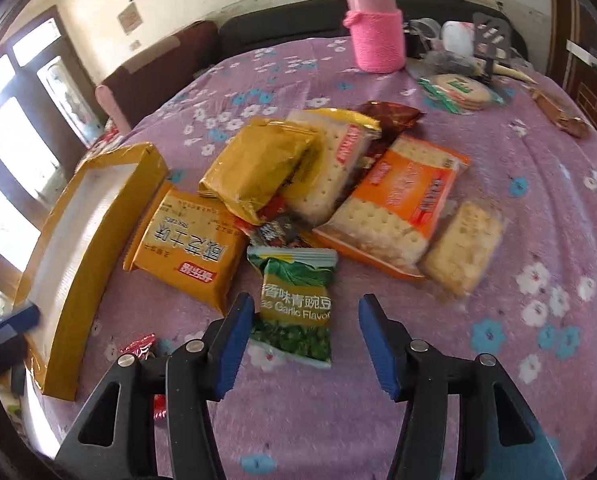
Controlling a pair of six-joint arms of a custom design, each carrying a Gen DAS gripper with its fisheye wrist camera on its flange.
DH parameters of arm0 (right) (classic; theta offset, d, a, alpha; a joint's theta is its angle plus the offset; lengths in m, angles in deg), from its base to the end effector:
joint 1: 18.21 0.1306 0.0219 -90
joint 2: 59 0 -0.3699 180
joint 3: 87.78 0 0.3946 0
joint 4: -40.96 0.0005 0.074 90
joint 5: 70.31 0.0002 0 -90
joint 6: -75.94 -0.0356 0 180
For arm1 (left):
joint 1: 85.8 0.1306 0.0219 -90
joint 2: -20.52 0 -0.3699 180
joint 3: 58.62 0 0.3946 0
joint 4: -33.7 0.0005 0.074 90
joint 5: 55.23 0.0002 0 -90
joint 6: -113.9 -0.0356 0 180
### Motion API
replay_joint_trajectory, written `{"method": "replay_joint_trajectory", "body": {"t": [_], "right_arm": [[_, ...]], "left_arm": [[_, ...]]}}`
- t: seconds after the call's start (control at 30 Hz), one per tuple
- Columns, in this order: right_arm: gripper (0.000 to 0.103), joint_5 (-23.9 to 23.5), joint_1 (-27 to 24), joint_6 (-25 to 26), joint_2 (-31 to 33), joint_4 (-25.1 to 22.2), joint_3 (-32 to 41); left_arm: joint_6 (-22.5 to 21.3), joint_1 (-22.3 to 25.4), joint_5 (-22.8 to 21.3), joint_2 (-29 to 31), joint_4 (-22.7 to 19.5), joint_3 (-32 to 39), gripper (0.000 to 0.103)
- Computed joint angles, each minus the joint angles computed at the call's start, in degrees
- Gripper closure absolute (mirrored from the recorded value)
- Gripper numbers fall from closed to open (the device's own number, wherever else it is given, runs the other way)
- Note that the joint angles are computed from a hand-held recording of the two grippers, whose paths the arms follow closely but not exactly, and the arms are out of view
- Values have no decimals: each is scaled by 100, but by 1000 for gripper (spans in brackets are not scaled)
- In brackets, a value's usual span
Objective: Organize snacks
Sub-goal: 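Move left gripper to red candy while right gripper grasps green pea bag, then close left gripper on red candy and lift while right lifts pea bag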
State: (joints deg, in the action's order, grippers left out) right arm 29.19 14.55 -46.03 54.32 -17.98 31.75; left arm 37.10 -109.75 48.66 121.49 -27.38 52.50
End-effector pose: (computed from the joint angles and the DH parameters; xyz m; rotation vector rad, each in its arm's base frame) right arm 0.5303 0.3337 0.4260 0.0527 2.4935 0.2751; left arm 0.4980 -0.2311 0.4789 0.3432 2.4893 -0.5736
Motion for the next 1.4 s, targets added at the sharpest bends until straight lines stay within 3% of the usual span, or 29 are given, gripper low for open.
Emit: {"method": "replay_joint_trajectory", "body": {"t": [0.2, 0.23, 0.27, 0.4, 0.6, 0.63, 0.7, 0.77, 0.87, 0.97, 1.1, 1.17, 1.3, 1.33, 1.37, 1.4], "right_arm": [[52, 76, 13, 444, 79, 421, -149], [53, -8, -6, 424, 35, 483, -218], [64, -146, -42, 361, -35, 583, -322], [64, -853, -235, -47, -288, 1012, -712], [64, -1102, -265, -169, -349, 1210, -818], [64, -1093, -263, -178, -365, 1237, -831], [64, -1084, -258, -213, -385, 1297, -855], [64, -1195, -278, -303, -397, 1377, -887], [64, -1285, -297, -378, -407, 1438, -919], [64, -1282, -316, -426, -466, 1538, -997], [64, -1294, -350, -525, -517, 1601, -1090], [64, -1385, -373, -620, -540, 1620, -1145], [64, -1458, -404, -665, -528, 1612, -1153], [64, -1473, -407, -669, -512, 1583, -1132], [64, -1506, -413, -685, -508, 1572, -1129], [64, -1523, -417, -683, -505, 1568, -1128]], "left_arm": [[68, -246, -564, 356, -135, 45, 56], [129, -261, -573, 433, -156, 91, 56], [212, -284, -615, 500, -143, 125, 56], [245, -436, -1059, 637, -99, 235, 56], [37, -739, -2077, 742, -115, 284, 56], [9, -779, -2251, 760, -168, 312, 58], [27, -810, -2471, 790, -281, 385, 84], [172, -757, -2359, 739, -336, 385, 89], [319, -756, -2525, 588, -312, 223, 88], [375, -807, -2701, 483, -363, 79, 81], [357, -928, -3044, 507, -575, 77, 44], [313, -1020, -3229, 493, -591, 42, 43], [242, -1032, -3112, 463, -629, 6, 43], [232, -1024, -3071, 382, -446, -119, 44], [204, -1004, -2950, 367, -390, -158, 46], [163, -981, -2810, 312, -281, -234, 56]]}}
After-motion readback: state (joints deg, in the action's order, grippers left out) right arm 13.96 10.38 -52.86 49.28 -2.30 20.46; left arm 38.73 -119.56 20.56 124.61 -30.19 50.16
